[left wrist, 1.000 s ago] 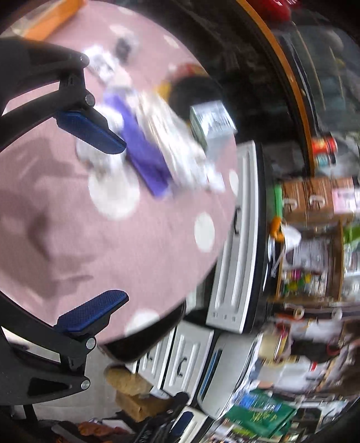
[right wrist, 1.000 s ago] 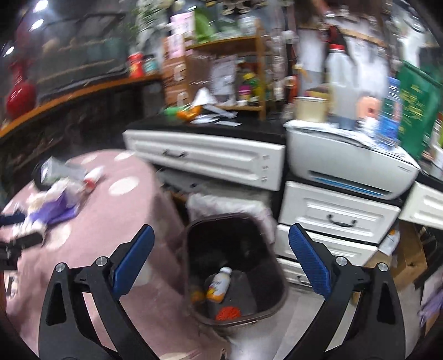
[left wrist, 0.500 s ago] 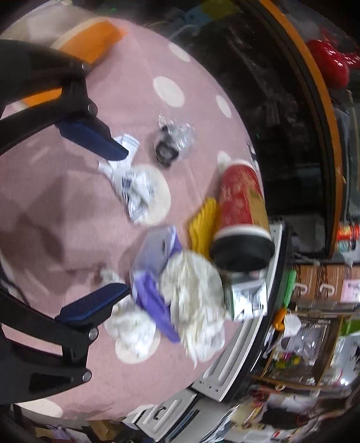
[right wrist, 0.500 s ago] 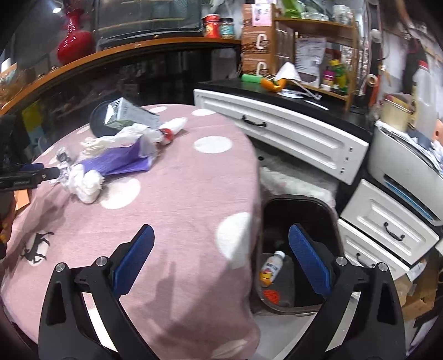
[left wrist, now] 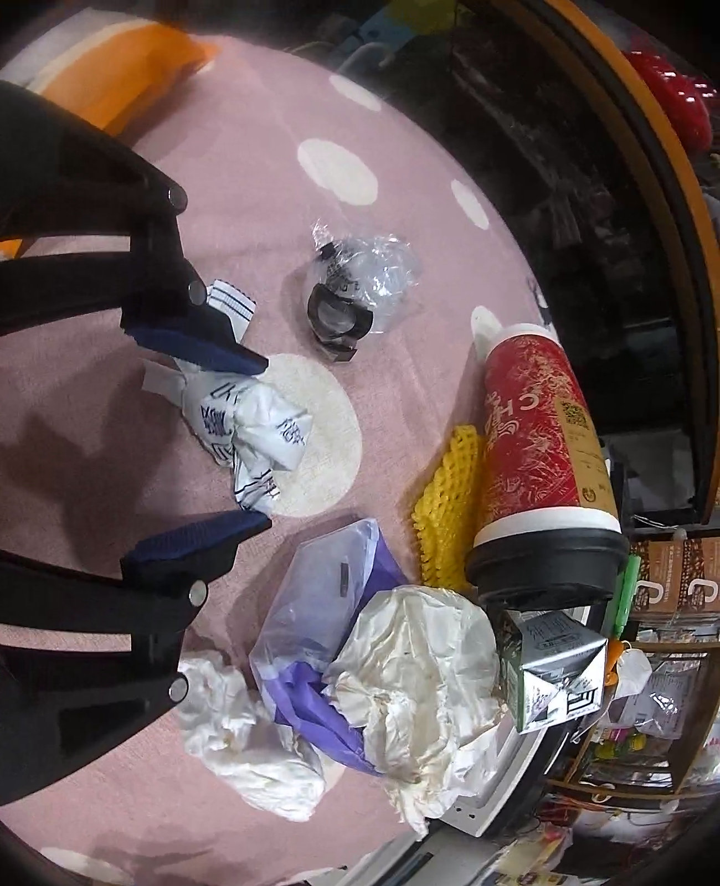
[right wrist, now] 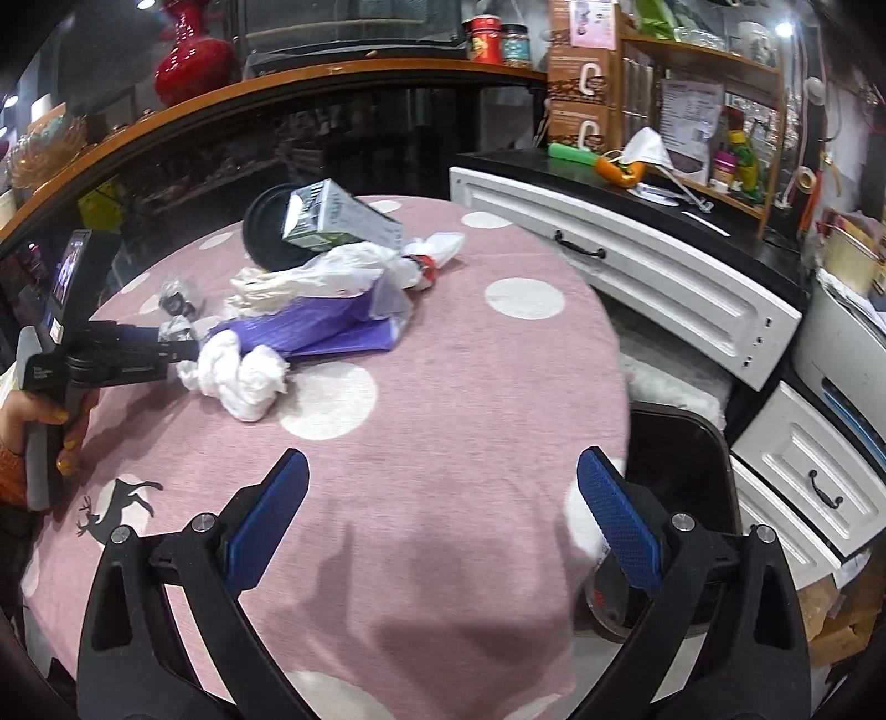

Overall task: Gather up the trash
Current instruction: 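Grasp the white plastic wrapper with the left tool while the right tool grasps the crumpled tissue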

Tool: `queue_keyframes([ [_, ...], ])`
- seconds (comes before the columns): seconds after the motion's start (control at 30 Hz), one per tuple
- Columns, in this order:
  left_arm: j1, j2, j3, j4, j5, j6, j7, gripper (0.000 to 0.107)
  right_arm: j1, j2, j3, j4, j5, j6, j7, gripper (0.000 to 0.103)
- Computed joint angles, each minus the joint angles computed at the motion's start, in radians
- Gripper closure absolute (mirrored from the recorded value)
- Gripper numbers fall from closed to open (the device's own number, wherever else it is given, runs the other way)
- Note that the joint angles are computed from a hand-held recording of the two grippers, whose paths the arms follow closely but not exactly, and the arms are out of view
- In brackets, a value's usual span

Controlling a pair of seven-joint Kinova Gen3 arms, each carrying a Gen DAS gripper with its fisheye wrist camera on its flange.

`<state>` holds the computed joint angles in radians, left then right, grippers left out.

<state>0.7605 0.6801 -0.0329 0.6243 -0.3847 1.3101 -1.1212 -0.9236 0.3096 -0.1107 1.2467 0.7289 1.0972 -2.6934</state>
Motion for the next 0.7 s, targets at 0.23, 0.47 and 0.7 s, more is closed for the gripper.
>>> queue_keyframes([
  [0.23, 0.036, -0.046, -0.02, 0.073, -0.054, -0.034, 0.074, 0.076, 0.017, 0.063, -0.003, -0.095, -0.08, -0.036, 0.112, 0.007],
  [0.47, 0.035, -0.12, -0.005, 0.178, -0.079, -0.102, 0.169, 0.077, 0.056, 0.135, 0.005, -0.199, -0.25, -0.077, 0.263, 0.007],
  [0.7, 0.048, -0.203, 0.017, 0.288, -0.127, -0.173, 0.271, 0.077, 0.061, 0.215, 0.033, -0.335, -0.357, -0.051, 0.384, 0.007],
])
